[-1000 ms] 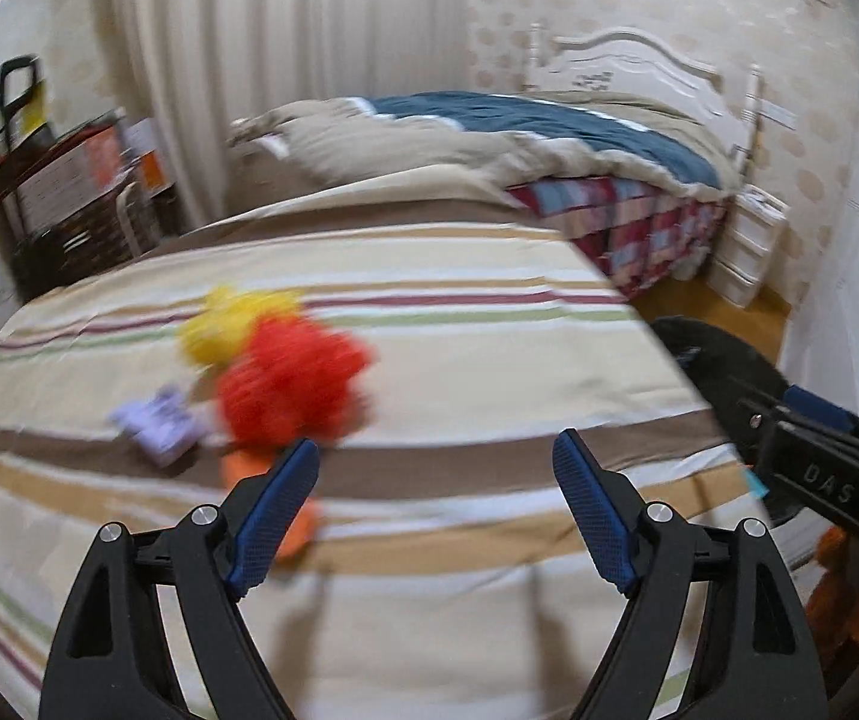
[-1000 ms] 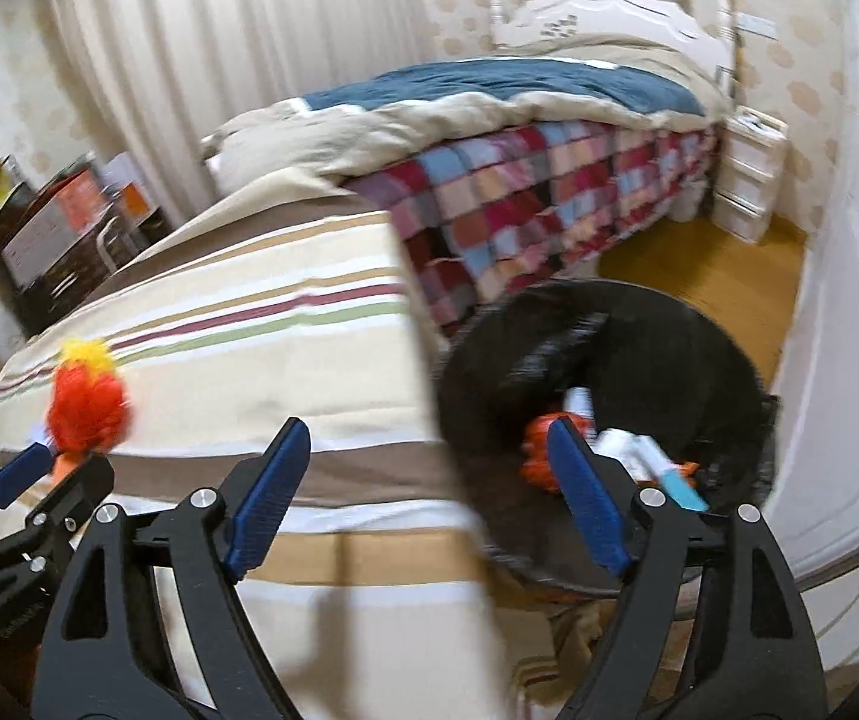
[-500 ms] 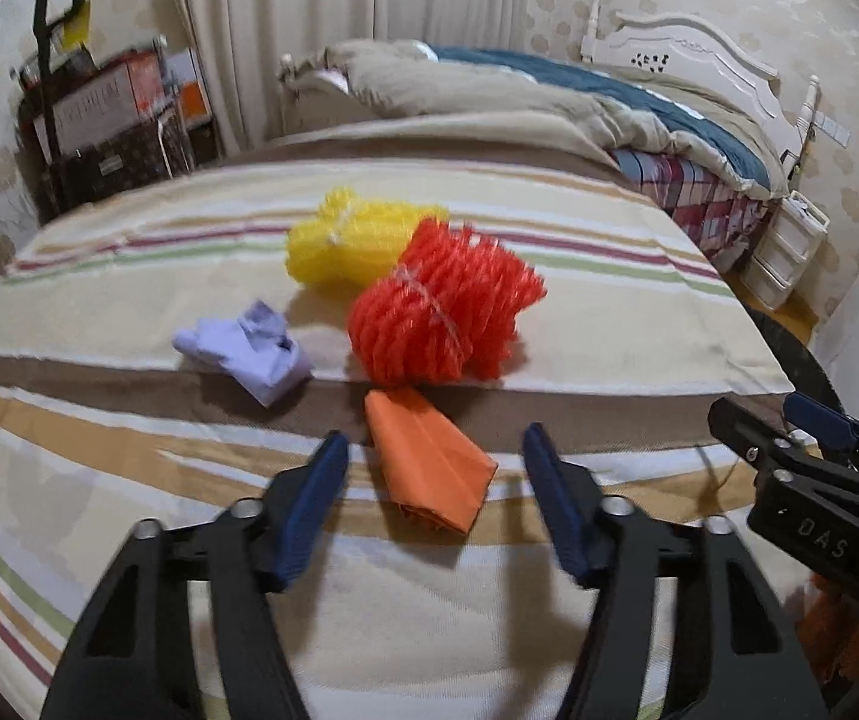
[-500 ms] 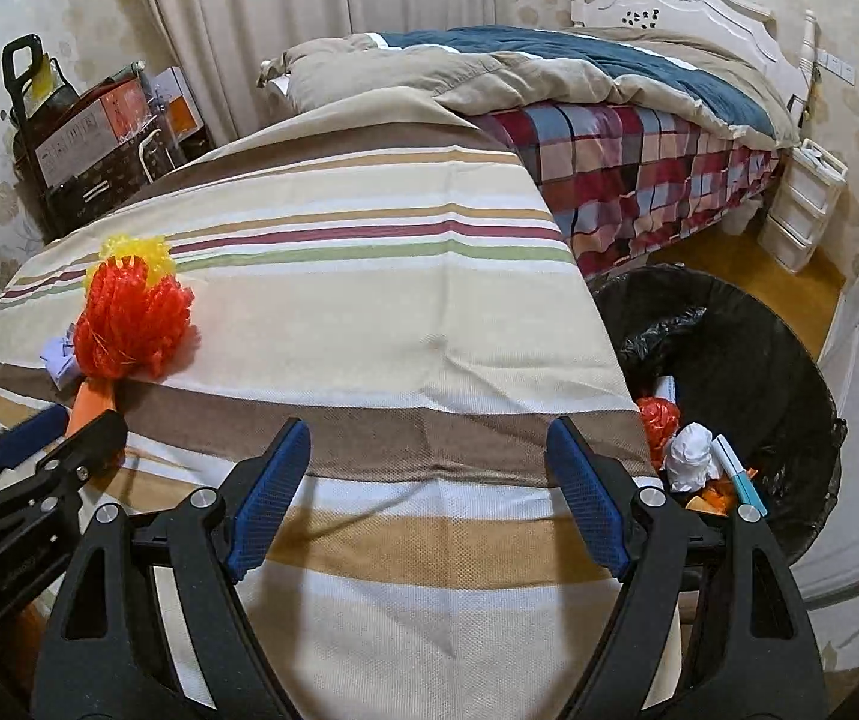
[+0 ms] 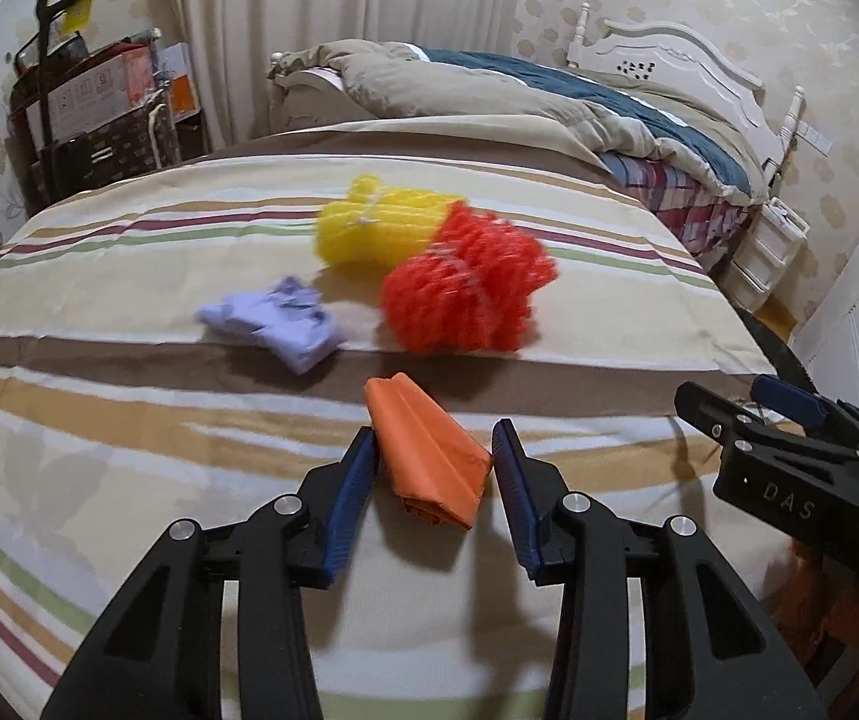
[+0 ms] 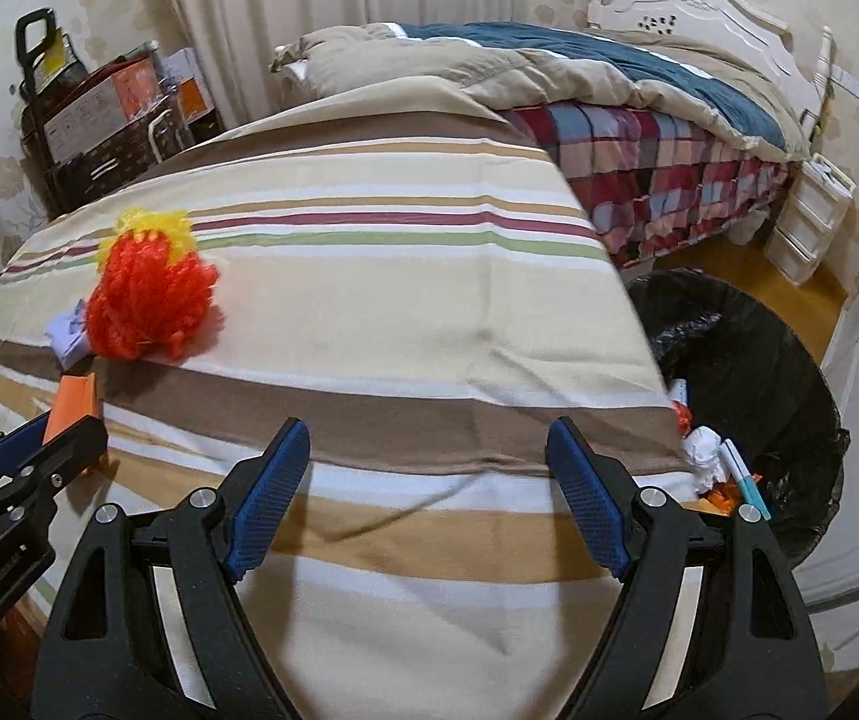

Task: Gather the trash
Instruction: 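Return both tools to the pile and grasp the orange paper with left tool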

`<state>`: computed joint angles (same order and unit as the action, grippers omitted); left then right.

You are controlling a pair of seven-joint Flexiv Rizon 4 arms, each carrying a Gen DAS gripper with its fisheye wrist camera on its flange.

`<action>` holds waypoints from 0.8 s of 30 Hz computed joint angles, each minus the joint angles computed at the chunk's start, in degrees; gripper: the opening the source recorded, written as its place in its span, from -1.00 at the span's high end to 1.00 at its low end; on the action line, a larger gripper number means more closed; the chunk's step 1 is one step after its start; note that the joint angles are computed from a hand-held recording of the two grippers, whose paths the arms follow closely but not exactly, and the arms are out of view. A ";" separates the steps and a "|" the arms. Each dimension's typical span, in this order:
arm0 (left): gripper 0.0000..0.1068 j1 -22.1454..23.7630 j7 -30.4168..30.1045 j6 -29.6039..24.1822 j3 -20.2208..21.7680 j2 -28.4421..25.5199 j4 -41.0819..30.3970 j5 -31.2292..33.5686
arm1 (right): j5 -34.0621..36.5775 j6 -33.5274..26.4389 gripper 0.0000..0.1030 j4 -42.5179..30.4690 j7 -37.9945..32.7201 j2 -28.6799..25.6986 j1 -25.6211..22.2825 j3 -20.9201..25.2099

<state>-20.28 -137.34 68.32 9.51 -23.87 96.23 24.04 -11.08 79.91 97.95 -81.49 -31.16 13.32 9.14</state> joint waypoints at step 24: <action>0.21 10.54 -7.71 -2.16 0.95 8.40 9.07 7.40 | 0.00 -3.08 -0.61 -4.70 0.13 -2.76 7.16 2.30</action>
<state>-9.73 -145.05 66.17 10.46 -15.47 105.30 31.43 -11.09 76.84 93.24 -81.36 -33.92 20.48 11.45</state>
